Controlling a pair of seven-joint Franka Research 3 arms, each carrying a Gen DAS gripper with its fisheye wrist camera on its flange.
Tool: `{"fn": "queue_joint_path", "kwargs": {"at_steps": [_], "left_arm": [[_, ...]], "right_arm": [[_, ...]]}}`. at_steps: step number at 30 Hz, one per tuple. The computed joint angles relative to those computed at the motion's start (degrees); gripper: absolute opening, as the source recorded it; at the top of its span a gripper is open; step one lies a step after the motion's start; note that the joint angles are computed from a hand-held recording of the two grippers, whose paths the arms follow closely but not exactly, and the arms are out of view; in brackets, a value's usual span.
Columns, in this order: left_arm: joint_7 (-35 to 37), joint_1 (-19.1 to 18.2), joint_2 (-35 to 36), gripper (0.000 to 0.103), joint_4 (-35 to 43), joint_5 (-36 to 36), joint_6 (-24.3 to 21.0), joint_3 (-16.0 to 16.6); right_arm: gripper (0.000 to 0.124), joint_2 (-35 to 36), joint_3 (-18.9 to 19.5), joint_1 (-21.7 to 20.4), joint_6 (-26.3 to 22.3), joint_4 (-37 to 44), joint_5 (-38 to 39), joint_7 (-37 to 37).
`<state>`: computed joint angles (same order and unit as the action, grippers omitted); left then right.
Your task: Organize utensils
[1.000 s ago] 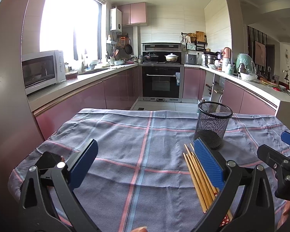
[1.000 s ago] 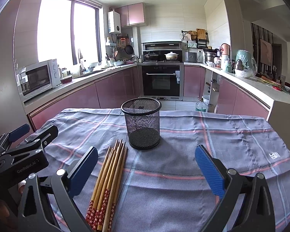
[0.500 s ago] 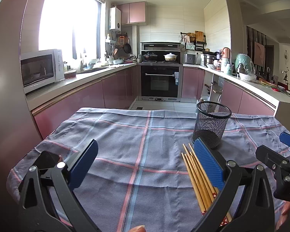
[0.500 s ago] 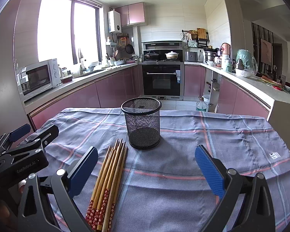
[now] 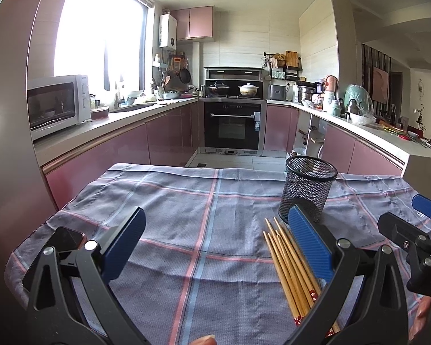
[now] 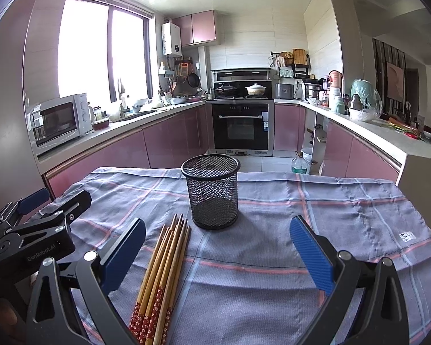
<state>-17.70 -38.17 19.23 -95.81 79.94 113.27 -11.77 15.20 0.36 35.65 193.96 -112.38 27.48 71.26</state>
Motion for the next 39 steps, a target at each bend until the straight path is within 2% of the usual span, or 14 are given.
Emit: {"fn": "queue_joint_path", "kwargs": {"at_steps": [3,5,8,11,14,17,19,23,31,39], "left_arm": [[-1.1,0.1,-1.0,0.098,-1.4,1.1,0.4,0.0],[-1.4,0.1,-1.1,0.098,-1.7,1.9,0.1,-0.1],[-1.7,0.4,-1.6,0.098,-2.5,2.7,0.8,-0.4],[-2.0,0.6,-1.8,0.098,-2.9,3.7,1.1,-0.6],[-1.6,0.8,-1.6,0.098,-2.7,3.7,1.4,-0.7],[-2.4,0.8,-1.9,0.098,-3.0,3.8,1.1,-0.7],[-2.1,0.8,-1.7,0.098,-2.8,3.8,1.1,-0.8],[-2.5,0.7,-1.6,0.098,-2.8,4.4,0.8,-0.7],[-2.1,0.5,-1.3,0.098,-2.2,4.4,0.4,-0.7],[-1.7,0.7,-1.5,0.098,-2.2,3.9,1.1,-0.6]], "right_arm": [[0.097,-0.1,2.8,-2.6,2.5,-0.8,-1.3,1.0],[0.097,-0.4,5.9,-5.8,3.8,-1.5,-3.5,2.5],[0.097,-0.5,3.7,-3.2,4.6,-1.5,-1.1,0.6],[0.097,-0.7,5.3,-4.9,4.1,-1.6,-1.7,1.4],[0.097,-0.6,3.0,-2.4,4.4,-1.3,1.0,-0.3],[0.097,-0.5,2.5,-1.5,5.3,-1.2,2.6,-1.6],[0.097,-0.5,5.4,-4.5,6.9,-1.9,-0.3,0.5],[0.097,-0.3,4.4,-3.2,6.3,-1.4,1.7,-1.7],[0.097,-0.3,5.6,-4.6,5.5,-1.3,0.7,-0.7],[0.097,-0.2,4.8,-4.2,4.3,-0.9,0.1,-0.6]]}}
